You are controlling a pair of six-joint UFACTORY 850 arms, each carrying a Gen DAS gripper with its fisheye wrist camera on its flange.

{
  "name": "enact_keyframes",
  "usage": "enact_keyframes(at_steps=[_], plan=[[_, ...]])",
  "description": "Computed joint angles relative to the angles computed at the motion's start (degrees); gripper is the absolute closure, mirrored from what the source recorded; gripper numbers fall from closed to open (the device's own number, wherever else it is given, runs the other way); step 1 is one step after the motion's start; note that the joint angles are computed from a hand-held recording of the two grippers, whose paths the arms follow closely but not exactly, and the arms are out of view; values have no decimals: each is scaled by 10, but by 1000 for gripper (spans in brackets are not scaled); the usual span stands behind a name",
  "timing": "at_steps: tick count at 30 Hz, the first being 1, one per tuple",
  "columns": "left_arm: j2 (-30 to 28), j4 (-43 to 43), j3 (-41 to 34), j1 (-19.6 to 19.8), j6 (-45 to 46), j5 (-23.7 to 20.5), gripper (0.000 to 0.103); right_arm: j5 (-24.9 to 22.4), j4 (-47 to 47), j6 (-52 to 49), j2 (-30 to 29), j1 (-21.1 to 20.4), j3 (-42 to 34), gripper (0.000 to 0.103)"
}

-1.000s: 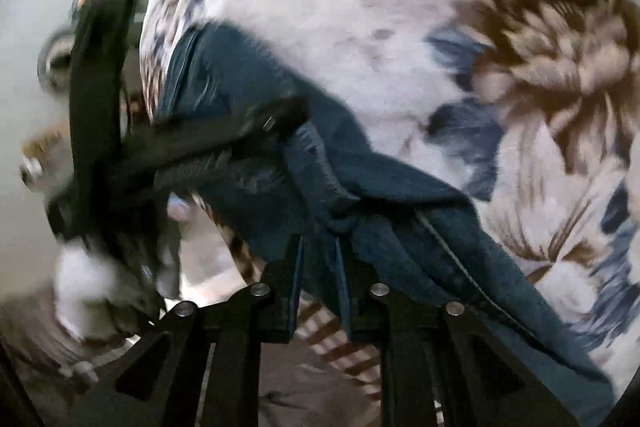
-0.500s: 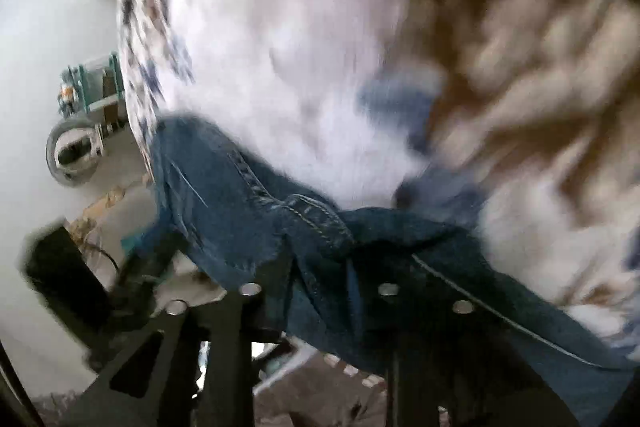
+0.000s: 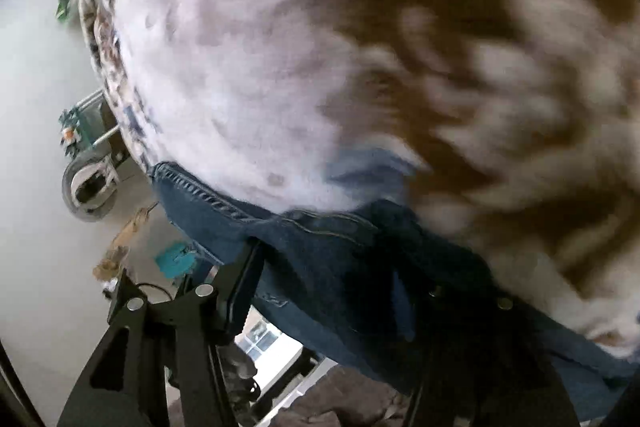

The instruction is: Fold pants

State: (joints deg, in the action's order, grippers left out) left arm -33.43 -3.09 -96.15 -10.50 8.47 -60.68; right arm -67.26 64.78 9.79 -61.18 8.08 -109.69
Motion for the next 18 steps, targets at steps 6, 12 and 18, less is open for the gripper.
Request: enact_keyframes(at_steps=[6,12,18], plan=[[21,-2,33,-7,19,19,13,21,-10,16,39,-26,30,86],[15,-19,22,3,5,7,13,-11,-9,8,8,-14,-11,38],[15,-4,26,-2,31,6,13,-26,-81,87,-45,8,-101,81]])
